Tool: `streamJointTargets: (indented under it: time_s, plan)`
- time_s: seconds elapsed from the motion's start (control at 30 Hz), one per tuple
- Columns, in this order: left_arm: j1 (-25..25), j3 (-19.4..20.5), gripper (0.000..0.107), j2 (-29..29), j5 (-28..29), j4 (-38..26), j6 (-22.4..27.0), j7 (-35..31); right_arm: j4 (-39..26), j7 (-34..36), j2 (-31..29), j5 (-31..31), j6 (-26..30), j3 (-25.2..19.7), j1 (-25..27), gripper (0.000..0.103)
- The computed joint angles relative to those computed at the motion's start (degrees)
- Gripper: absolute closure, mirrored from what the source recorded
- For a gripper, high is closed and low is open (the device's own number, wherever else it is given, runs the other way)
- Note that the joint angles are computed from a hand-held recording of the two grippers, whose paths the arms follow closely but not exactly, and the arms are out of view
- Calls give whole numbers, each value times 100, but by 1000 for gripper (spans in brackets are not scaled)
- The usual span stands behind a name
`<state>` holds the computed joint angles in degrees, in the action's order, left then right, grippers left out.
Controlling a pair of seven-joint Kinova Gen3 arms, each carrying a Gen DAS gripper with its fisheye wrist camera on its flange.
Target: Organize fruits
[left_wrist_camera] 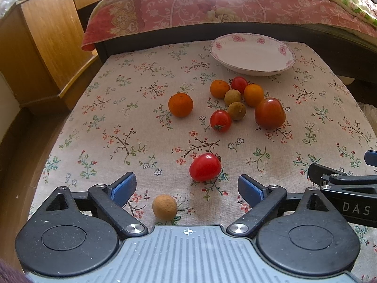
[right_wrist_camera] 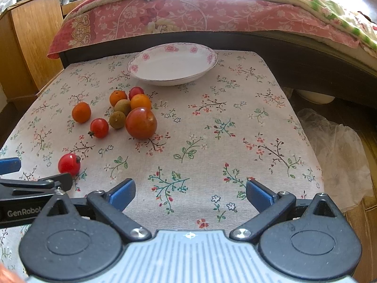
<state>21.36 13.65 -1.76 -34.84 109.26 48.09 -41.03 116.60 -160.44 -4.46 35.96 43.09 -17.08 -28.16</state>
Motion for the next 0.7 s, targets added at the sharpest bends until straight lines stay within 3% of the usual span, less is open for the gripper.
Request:
streamJointTargets:
  time_s: [0.43, 0.7]
  plan:
    - [7, -54, 15, 80, 24, -57, -35, -48, -107, 355, 98, -217, -101, 112, 5, 7]
    - [20, -35, 13, 19, -463, 119, -227, 217, -152, 687, 97, -174, -308, 144, 31, 9]
